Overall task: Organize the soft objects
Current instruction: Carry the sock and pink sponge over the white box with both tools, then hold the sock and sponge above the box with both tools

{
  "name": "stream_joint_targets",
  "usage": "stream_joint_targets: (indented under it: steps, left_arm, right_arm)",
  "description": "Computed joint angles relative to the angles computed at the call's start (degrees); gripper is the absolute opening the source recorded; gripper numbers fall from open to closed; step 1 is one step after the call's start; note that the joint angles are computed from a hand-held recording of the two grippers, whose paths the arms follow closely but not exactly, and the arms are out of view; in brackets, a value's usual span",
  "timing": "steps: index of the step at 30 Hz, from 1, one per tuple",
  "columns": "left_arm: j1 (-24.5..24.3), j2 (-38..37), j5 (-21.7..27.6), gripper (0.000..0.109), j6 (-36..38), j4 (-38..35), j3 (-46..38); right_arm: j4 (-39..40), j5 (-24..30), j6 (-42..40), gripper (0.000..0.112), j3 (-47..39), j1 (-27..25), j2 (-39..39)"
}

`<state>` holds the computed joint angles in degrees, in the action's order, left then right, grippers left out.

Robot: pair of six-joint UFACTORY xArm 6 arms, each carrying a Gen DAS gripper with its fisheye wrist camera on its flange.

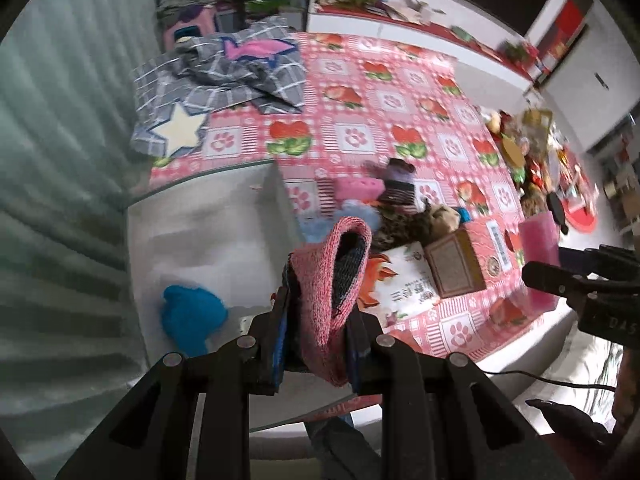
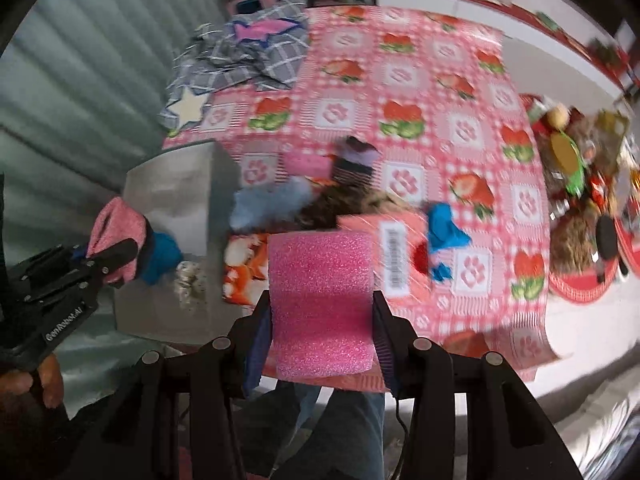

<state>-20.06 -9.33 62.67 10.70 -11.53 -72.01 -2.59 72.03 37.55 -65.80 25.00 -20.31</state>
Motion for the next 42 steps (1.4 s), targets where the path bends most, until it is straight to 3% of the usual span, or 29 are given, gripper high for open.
stream_joint_targets:
  steps: [10, 21, 42]
  left_arm:
    - [4.6, -3.8, -0.8, 0.026, -3.7, 0.9, 4.5]
    - [6.5, -6.2, -0.9, 0.026, -5.3, 2.0, 7.8]
    - [7.3, -7.5, 0.0, 0.026, -6.6, 2.7, 9.7]
  right_arm:
    - [1.2, -0.1, -7.7, 0.047, -11.1, 3.2, 10.7]
    - [2.1, 0.1, -14.1, 0.047, -22.1, 7.1, 21.0]
    - [5.8, 0.9, -15.6, 0.047, -21.2, 8.8, 22.5]
